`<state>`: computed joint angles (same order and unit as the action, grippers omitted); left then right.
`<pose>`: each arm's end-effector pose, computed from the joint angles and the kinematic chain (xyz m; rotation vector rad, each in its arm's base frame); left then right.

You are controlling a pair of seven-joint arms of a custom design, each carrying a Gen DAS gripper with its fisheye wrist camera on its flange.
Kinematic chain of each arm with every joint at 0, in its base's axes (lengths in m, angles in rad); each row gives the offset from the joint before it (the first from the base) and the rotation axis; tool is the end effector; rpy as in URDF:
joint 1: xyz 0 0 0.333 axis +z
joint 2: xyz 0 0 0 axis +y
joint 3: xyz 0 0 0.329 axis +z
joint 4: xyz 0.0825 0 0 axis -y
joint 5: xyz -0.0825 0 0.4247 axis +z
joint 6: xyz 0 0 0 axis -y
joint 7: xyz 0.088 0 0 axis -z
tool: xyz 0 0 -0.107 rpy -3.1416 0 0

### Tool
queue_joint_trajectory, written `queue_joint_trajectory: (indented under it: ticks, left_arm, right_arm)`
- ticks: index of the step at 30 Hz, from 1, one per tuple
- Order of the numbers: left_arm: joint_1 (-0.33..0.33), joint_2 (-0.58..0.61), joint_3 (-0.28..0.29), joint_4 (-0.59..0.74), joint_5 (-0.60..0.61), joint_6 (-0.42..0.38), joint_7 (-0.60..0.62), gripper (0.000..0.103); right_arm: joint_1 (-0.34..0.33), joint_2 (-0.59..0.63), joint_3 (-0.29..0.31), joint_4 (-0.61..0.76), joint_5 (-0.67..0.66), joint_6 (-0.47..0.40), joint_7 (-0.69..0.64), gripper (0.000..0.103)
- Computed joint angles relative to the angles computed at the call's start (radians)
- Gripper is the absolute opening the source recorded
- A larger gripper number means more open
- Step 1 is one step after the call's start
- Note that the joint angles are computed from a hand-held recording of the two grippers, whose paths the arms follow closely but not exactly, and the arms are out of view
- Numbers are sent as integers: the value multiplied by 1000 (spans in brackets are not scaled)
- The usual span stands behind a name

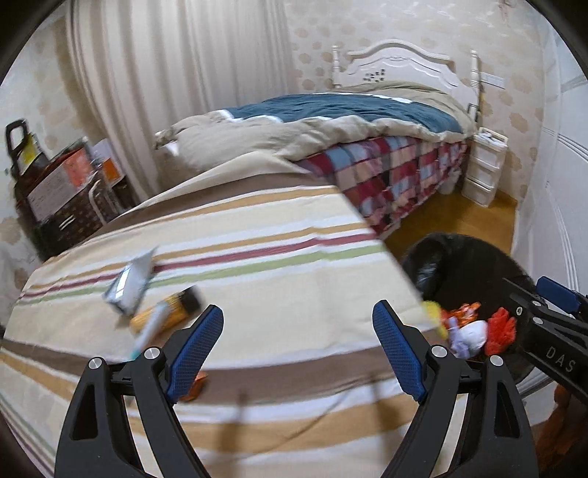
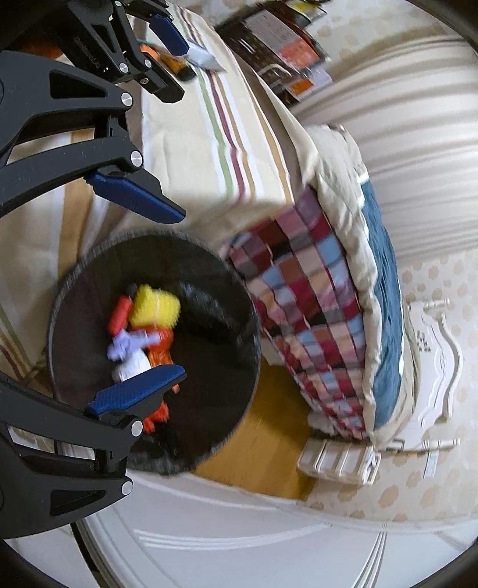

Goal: Collect trash
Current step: 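Return right tool to the bed and grasp the orange cloth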

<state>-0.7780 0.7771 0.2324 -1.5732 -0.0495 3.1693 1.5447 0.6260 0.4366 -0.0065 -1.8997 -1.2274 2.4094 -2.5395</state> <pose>0.6543 -0.4406 0.2732 -1.1575 2.2117 -0.9095 0.5533 0.3878 0.2641 -1.1445 2.2076 -0.8476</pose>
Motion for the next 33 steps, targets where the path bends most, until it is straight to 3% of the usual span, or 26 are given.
queue_joint_trajectory:
  ticks: [9,18,27,33]
  left_arm:
    - [11,-76,79,-148,-46,31,-25,83]
    - [6,-88,169,-205,-103,36,-46,83]
    - [49,-69,201,-200,-110,15,-80,83]
    - [126,-86,141,-206,-90,3,-93,83]
  right_arm:
    - [38,149,-6,218,68,89,-191,77]
    - [84,350,-19,514,247,129,-499,77]
    - [114,530,-31,798,452,75,-774,77]
    - [137,660,-54,1014,573,-3,-930,77]
